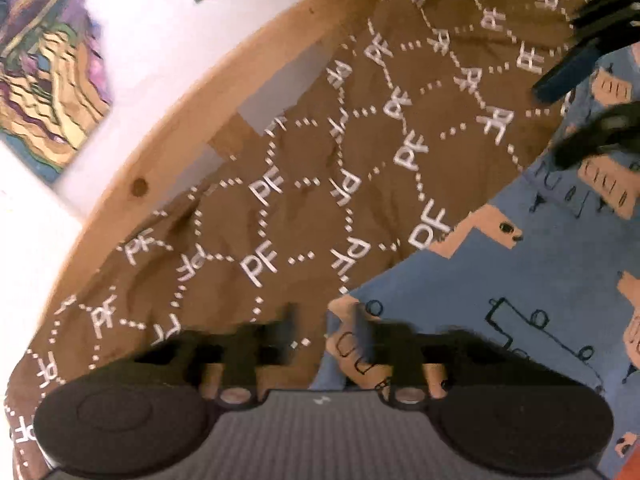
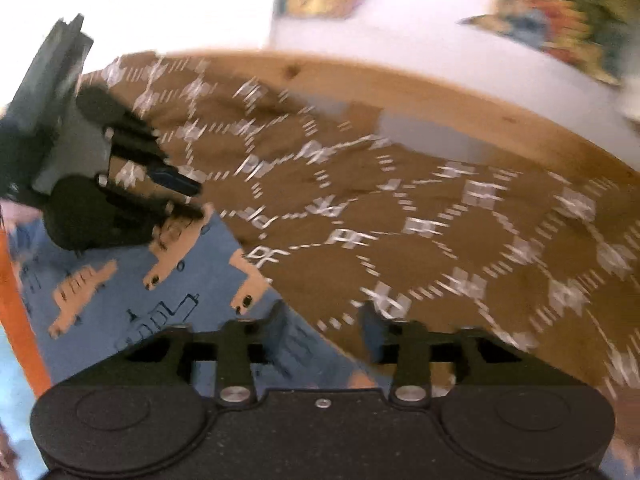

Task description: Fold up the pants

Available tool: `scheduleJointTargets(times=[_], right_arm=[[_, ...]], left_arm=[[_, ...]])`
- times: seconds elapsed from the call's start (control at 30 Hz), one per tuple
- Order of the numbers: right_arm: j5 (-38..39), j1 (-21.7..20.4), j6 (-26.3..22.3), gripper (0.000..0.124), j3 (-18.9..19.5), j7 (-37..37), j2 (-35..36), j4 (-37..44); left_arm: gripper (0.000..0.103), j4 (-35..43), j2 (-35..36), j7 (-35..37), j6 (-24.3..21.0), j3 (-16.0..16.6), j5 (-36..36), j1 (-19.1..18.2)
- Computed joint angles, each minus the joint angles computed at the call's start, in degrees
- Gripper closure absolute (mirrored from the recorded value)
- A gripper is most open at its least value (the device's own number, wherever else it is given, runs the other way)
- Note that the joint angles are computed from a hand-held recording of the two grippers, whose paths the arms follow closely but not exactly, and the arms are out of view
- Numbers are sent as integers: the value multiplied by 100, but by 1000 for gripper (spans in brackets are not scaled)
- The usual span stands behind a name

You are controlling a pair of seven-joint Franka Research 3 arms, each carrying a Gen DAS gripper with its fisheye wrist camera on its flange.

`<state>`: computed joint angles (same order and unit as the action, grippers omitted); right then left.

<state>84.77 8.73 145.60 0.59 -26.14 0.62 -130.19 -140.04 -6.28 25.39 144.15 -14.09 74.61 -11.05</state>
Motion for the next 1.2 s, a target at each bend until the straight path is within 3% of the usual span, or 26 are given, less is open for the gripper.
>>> scheduleJointTargets(times=[0.13, 0.2, 0.23, 0.3, 0.43, 0.5, 0.57, 0.73, 0.93, 1.03, 1.13, 1.2], right_arm=[[289, -467, -599, 45, -486, 345, -703, -715], [383, -691, -601, 43, -705, 401, -952, -997], [367, -796, -555, 43, -788, 477, -1005, -1064], [-21, -1017, -534, 43, -933, 1082, -937, -1021], [-639, -1466, -940, 49, -1201, 2385, -698, -804], [-650, -1653, -1188, 51, -1285, 2738, -572, -723], [-612, -1791, -1327, 52, -1294, 2774, -442, -646], [-455, -1915, -1128, 52, -1167, 2386, -255, -507], [-301, -2032, -1281, 52, -1096, 2314, 31, -273], [-174, -2073, -1388, 53, -1054, 2303, 93, -217], [-60, -2120, -1482, 62, -1043, 2305, 134, -195], [40, -2134, -1463, 71, -1033, 2281, 100, -227]], left_arm=[[37, -95, -292, -592, 178, -133, 109, -96], [22, -37, -308, -1049, 263, -260, 481, -164], [20, 18, -285, -1314, 388, -311, 746, -210], [18, 246, -103, -1674, 842, -328, 1211, -299], [18, 1107, 768, -1694, 1921, -246, 1660, -498], [18, 1583, 1275, -1649, 2096, -217, 1859, -660], [18, 1962, 1738, -1234, 2131, -171, 1597, -828], [11, 2584, 2489, -617, 2136, 99, 893, -1163], [2, 2825, 2729, -1261, 2525, 568, 931, -1396], [0, 2934, 2817, -1539, 2712, 645, 831, -1358], [0, 2918, 2865, -1751, 2801, 716, 466, -1345], [0, 2932, 2864, -2253, 2905, 890, 691, -1454]])
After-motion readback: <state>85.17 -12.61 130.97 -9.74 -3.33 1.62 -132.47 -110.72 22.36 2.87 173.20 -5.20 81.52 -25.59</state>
